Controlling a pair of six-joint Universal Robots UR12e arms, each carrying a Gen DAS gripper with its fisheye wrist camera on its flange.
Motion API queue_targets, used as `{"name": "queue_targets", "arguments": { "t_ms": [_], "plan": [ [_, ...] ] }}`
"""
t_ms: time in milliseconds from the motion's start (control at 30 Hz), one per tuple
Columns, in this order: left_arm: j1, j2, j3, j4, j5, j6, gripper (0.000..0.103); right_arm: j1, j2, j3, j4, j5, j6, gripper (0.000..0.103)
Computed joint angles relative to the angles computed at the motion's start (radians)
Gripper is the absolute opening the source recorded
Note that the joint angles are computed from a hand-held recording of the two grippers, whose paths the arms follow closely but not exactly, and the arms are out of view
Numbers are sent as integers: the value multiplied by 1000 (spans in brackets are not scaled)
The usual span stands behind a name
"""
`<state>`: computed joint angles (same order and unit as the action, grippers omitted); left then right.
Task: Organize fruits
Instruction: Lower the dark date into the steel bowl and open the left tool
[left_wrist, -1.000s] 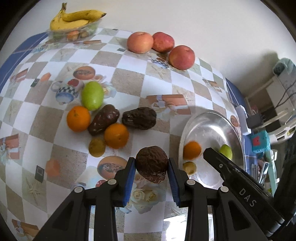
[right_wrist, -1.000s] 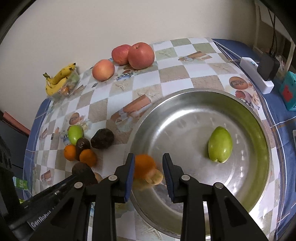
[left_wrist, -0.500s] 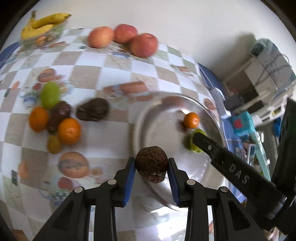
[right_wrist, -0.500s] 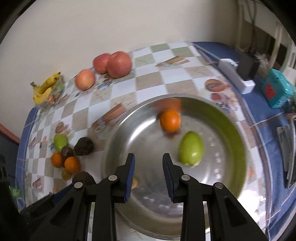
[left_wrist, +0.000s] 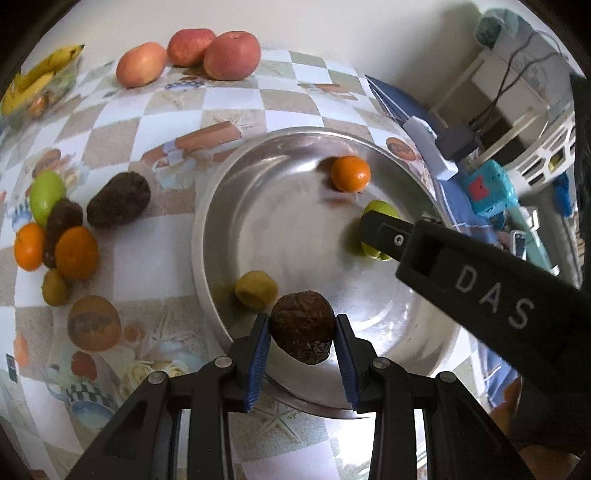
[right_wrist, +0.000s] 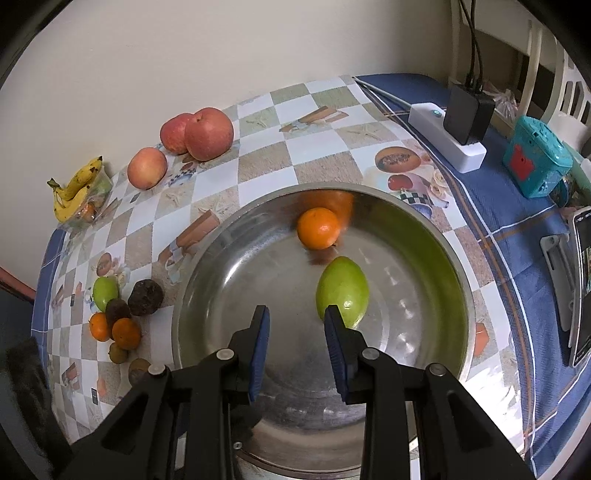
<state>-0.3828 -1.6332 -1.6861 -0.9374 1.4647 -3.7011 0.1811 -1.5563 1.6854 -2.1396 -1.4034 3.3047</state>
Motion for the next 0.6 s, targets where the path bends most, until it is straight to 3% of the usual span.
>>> {"name": "queue_targets", "arguments": {
  "t_ms": [367, 600],
  "plan": [
    [-9, -19, 16, -20, 4, 16, 39, -9, 2, 3, 16, 9, 11, 33],
    [-11, -19, 21, -16, 10, 22, 46, -8, 2, 3, 14, 9, 11, 33]
  ]
}}
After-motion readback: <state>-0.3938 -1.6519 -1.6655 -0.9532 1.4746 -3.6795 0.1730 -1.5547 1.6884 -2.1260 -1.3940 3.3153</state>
